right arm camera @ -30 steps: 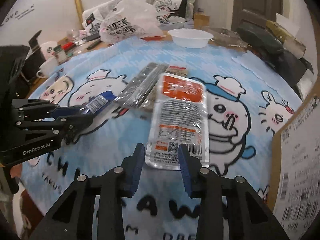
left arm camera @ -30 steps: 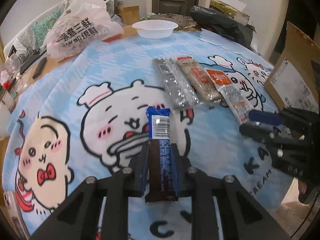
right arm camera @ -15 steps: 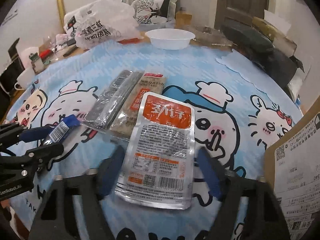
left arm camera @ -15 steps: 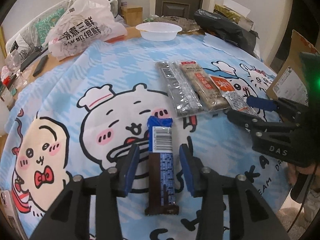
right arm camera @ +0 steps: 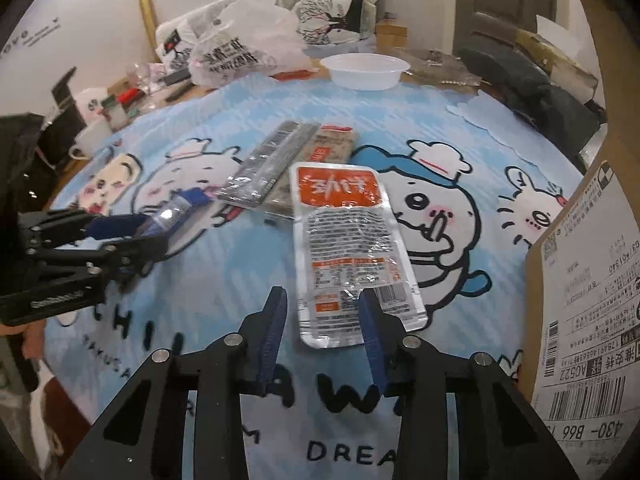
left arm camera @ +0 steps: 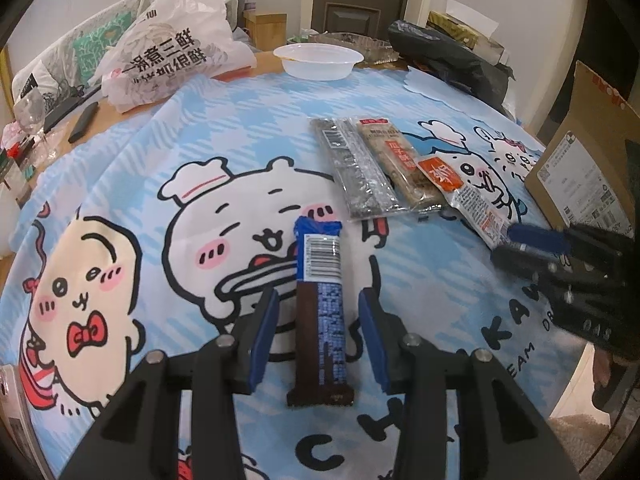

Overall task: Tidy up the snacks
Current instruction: 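Grasp and lift the chocolate bar with the left tool while the right tool grasps the white pack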

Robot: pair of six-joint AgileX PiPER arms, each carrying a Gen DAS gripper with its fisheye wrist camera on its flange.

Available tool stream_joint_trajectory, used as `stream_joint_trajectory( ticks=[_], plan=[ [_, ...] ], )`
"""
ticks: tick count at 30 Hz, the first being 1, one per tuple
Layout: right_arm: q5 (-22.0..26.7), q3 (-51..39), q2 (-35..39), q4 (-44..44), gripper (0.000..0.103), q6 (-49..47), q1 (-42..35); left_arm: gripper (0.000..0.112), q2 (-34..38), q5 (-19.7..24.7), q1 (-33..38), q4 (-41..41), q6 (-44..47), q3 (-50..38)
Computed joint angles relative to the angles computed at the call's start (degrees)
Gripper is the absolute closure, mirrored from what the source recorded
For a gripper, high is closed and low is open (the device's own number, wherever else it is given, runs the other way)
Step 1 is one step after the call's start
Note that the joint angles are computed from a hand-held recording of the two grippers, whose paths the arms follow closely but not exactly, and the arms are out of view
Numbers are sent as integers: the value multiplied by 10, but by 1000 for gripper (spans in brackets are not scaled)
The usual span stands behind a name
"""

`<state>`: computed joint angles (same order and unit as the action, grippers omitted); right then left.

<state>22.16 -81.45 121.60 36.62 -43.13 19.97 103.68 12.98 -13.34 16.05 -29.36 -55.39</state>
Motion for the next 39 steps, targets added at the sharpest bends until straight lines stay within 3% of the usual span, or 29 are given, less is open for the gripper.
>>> stream_joint_trajectory(
  ticks=[2,3,4,8,18,24,28,30,33,35,39],
  plan=[
    [-31,2,-1,-1,59,4,4,75,0,-1,2,-10,11,0],
    [-36,-7,5,-15,44,18,7,75,1,-2,4,-15,17,0],
    [-35,-20,13,-39,39,41,10,75,1,-3,5,-15,16,0],
    [-13,-92,57,-188,39,177,23,75,2,-11,11,-33,36,1],
    [-3,-133,85,-200,38,217,5,75,8,-13,19,-58,68,-6],
    [-4,-143,90,-271,38,288,9,75,9,-13,18,-60,68,-7],
    [1,-148,93,-276,27,289,10,75,9,-12,16,-52,60,-7],
    [10,-156,97,-272,26,289,8,75,9,-12,15,-40,48,-7],
    [10,-156,97,-269,27,283,7,75,9,-14,12,-42,49,-5],
    [-3,-140,88,-258,37,270,8,75,7,-15,11,-43,50,-3],
    [-17,-108,72,-244,37,259,9,75,-1,-17,10,-37,42,8]
  ],
)
